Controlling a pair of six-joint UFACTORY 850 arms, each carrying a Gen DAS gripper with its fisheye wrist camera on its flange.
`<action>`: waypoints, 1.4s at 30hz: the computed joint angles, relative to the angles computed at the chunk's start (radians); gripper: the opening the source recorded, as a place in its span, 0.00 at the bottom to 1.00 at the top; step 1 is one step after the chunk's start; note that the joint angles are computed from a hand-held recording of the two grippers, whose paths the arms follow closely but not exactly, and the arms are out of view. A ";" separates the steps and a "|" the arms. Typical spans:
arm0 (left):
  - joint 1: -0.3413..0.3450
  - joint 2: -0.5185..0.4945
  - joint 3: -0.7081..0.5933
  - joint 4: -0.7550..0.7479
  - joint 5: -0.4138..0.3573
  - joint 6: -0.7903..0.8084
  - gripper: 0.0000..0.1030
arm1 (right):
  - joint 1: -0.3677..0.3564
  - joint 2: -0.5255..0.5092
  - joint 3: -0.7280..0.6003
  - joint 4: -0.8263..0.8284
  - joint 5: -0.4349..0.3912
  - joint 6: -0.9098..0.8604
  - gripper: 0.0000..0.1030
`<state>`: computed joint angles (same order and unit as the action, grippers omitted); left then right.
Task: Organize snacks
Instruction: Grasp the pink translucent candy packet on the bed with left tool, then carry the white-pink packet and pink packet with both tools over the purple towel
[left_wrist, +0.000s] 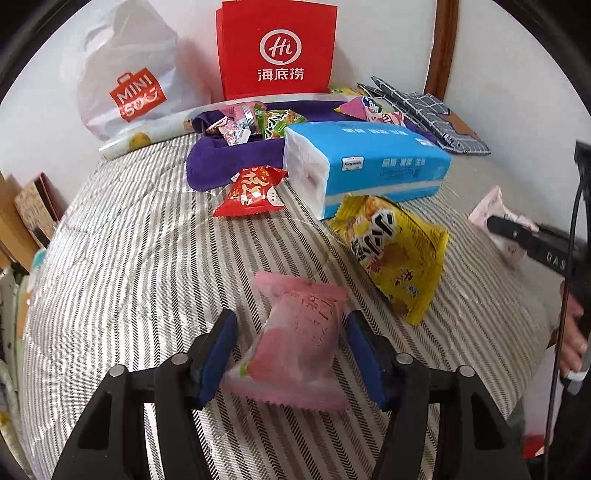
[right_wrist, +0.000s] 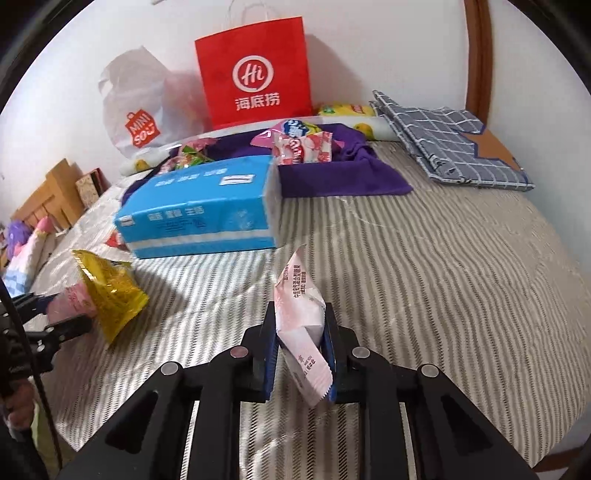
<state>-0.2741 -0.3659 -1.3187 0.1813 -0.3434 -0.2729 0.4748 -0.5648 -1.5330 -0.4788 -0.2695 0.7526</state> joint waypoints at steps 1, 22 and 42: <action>-0.002 0.002 0.002 0.019 0.002 -0.016 0.48 | 0.001 -0.001 -0.001 -0.027 0.000 0.024 0.20; 0.034 -0.016 -0.029 -0.185 0.007 0.121 0.33 | -0.004 0.012 0.033 -0.004 -0.003 0.016 0.21; 0.063 -0.014 -0.024 -0.539 0.067 0.415 0.24 | -0.022 0.078 0.098 0.016 0.082 -0.007 0.17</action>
